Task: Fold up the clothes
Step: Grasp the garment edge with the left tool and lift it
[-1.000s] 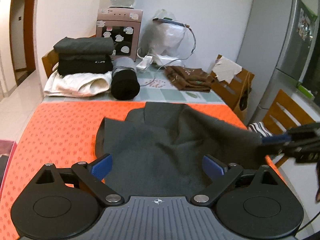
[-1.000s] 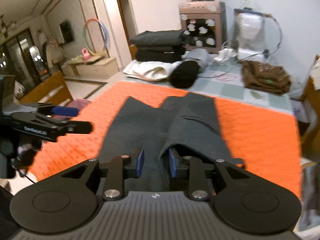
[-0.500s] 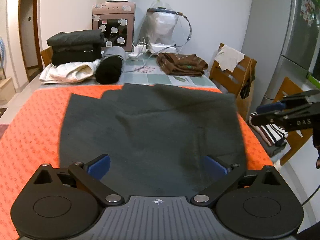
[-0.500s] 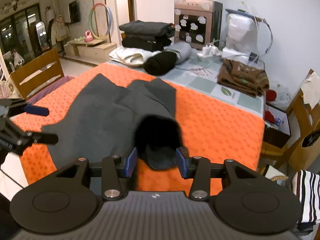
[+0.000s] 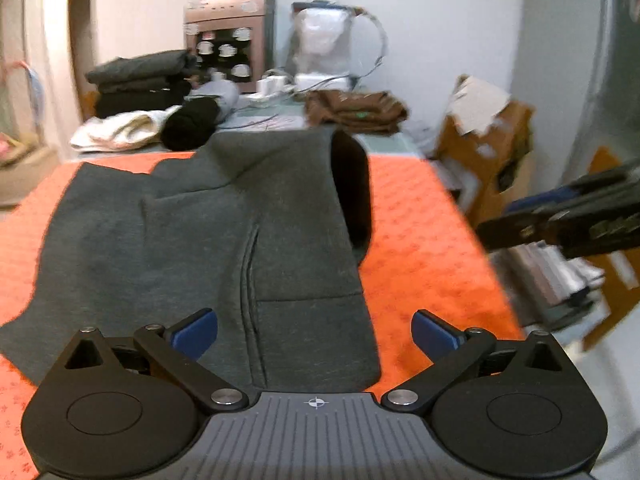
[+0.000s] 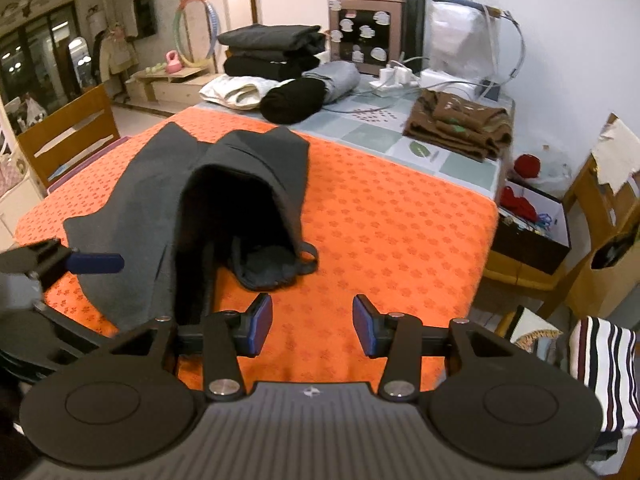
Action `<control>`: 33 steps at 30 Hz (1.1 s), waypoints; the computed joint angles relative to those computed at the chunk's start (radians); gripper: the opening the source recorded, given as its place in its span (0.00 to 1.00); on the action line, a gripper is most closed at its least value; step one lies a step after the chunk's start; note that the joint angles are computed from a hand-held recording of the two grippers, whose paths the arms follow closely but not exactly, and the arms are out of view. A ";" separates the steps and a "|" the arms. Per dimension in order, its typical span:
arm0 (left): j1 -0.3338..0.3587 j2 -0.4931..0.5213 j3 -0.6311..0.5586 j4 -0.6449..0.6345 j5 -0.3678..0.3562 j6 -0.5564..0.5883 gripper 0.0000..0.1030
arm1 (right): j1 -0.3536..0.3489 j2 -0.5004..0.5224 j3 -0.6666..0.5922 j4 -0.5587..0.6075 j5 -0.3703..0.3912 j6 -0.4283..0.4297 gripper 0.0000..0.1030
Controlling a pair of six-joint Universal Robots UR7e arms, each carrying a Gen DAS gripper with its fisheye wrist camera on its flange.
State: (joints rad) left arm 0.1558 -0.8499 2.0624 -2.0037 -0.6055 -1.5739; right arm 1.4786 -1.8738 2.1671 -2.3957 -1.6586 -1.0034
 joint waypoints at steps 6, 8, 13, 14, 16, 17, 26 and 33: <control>0.012 0.069 -0.132 0.424 -0.008 -0.294 0.81 | -0.023 -0.013 0.010 0.008 0.022 0.006 0.52; 0.004 0.070 -0.159 0.573 -0.017 -0.396 0.65 | -0.022 -0.010 0.016 0.011 0.027 0.012 0.52; -0.009 0.019 -0.160 0.772 -0.073 -0.567 0.14 | -0.023 0.008 0.037 0.006 0.048 0.081 0.52; -0.013 -0.010 -0.142 0.773 -0.085 -0.583 0.13 | -0.023 0.014 0.043 0.000 0.051 0.104 0.52; -0.023 -0.059 -0.116 0.781 -0.107 -0.601 0.12 | -0.025 0.025 0.059 -0.013 0.065 0.150 0.52; -0.029 -0.079 -0.107 0.789 -0.117 -0.604 0.12 | -0.029 0.031 0.070 -0.025 0.076 0.168 0.52; -0.071 -0.150 -0.106 0.861 -0.150 -0.534 0.11 | -0.027 0.182 0.181 -0.318 0.082 0.323 0.55; -0.081 -0.194 -0.108 0.920 -0.145 -0.494 0.11 | -0.052 0.290 0.229 -0.522 0.120 0.386 0.39</control>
State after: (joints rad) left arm 0.0749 -1.0444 1.9546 -1.0838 -0.7500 -2.0679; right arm 1.4271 -1.5835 2.3961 -2.9180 -1.5383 -0.6177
